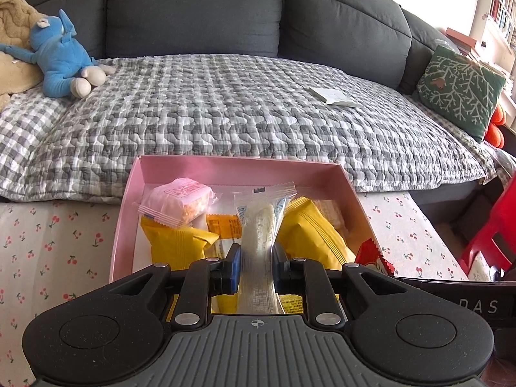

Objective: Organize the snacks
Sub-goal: 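Lower both packets into the pink box and open both tools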

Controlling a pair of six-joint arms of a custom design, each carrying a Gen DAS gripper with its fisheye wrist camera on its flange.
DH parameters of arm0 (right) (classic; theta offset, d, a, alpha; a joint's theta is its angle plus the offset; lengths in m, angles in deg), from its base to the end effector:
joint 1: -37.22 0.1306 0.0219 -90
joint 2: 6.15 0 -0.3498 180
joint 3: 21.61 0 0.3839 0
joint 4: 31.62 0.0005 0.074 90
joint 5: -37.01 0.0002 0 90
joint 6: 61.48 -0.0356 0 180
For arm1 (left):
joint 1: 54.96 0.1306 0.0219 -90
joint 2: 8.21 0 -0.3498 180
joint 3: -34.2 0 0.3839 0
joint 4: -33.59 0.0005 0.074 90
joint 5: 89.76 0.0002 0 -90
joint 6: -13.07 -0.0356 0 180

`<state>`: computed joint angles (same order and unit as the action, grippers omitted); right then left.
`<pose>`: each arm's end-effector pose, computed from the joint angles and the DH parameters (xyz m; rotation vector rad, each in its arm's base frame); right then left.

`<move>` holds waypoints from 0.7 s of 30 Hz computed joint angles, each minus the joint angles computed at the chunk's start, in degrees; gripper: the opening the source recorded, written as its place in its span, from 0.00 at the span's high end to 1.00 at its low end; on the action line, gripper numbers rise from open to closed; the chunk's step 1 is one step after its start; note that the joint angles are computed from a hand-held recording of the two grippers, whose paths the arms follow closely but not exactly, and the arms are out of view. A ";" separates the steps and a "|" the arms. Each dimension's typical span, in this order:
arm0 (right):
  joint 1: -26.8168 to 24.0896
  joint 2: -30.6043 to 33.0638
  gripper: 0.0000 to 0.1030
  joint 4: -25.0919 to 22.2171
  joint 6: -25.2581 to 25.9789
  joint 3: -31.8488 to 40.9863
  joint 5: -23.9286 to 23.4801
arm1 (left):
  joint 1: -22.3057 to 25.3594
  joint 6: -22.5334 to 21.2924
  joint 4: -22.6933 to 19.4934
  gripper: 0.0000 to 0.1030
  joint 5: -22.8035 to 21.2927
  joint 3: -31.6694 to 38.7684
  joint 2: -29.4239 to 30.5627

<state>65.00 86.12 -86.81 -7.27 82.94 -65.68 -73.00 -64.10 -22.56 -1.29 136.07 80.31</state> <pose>0.4304 0.2350 0.4876 0.0524 2.4402 0.7900 0.4439 -0.1441 0.4943 0.0923 2.3280 -0.2409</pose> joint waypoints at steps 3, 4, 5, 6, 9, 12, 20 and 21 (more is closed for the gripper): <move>0.27 0.64 0.65 0.75 -0.32 0.41 0.29 | -0.20 -0.46 1.48 0.83 -1.55 -0.41 0.63; 0.39 0.86 0.64 0.92 -0.26 0.57 0.62 | -0.08 -0.24 1.92 0.83 -1.67 -0.56 0.74; 0.49 1.11 0.64 1.12 -0.14 0.74 0.99 | 0.05 0.05 2.41 0.83 -1.75 -0.78 0.78; 0.57 1.28 0.64 1.29 -0.07 0.88 1.31 | 0.14 0.31 2.92 0.83 -1.87 -1.03 0.78; 0.60 1.37 0.65 2.61 -0.07 0.72 1.84 | 0.48 0.16 4.12 0.83 -1.81 -1.55 0.72; 0.41 1.25 0.63 4.06 -0.40 0.27 1.45 | 0.58 -0.69 5.46 0.81 -2.14 -2.20 0.34; 0.43 0.13 0.43 3.77 0.01 -0.13 3.54 | 0.74 -2.49 5.25 0.70 -1.57 -2.64 -0.93; 0.47 -0.15 0.40 3.62 0.00 -0.22 3.83 | 0.78 -2.68 5.21 0.67 -1.49 -2.90 -1.28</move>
<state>65.46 85.97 -83.19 -7.27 82.72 -61.85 -72.22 -66.78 -17.34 -2.78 133.17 79.03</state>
